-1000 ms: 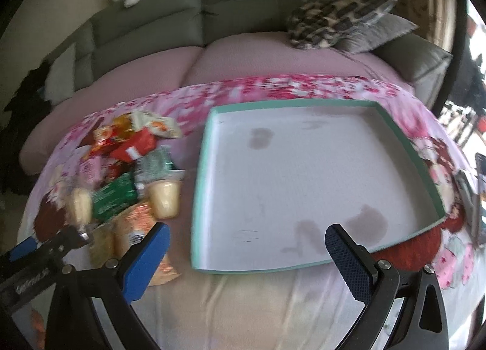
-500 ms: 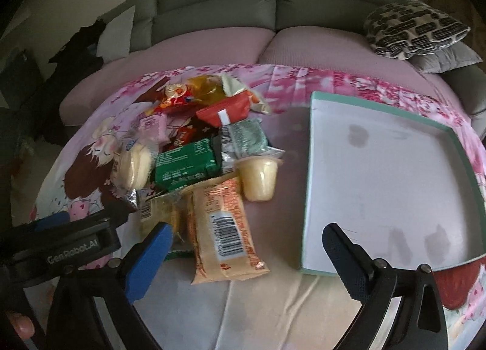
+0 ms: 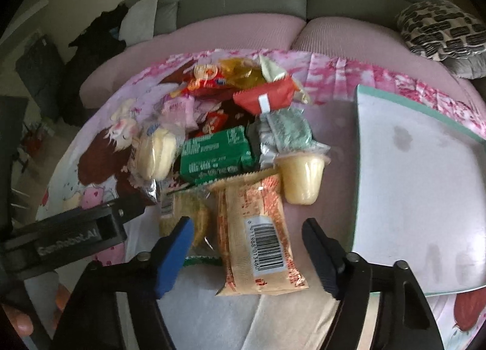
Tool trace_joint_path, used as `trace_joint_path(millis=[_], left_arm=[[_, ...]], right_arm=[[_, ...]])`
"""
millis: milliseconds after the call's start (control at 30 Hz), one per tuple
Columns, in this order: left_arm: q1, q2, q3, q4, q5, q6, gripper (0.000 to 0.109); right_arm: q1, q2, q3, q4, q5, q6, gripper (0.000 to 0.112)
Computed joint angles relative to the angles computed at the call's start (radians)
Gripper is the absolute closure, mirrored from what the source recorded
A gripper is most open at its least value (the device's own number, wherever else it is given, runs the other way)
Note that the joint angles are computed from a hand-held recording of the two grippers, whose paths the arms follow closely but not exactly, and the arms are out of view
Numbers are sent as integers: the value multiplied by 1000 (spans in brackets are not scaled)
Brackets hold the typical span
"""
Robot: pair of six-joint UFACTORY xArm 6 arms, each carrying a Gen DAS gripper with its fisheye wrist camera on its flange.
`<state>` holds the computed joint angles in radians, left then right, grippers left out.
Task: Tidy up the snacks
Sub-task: 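Reach the right gripper to the barcode bread roll while the left gripper approaches the round biscuit pack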
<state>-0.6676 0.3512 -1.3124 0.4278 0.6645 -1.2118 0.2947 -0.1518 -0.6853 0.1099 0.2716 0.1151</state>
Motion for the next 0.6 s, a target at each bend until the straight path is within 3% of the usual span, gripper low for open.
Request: trace_joint_path(millis=[133,233,433,600], left_arm=[[-5,18,-19,-30,-18,45,7],[-8,39,-40,-77,-32,98,7],[-15,122,-125,-260,-57,284,7],[-16,191,-211,-324,-2,339,7]], right_arm=[[-13,22,-14,-67,26,71,44],[-21,26,-16,-46,31,61,47],[-20,38,-32,-44,60,49,48],[-22,32,-29,-24,67,33,48]])
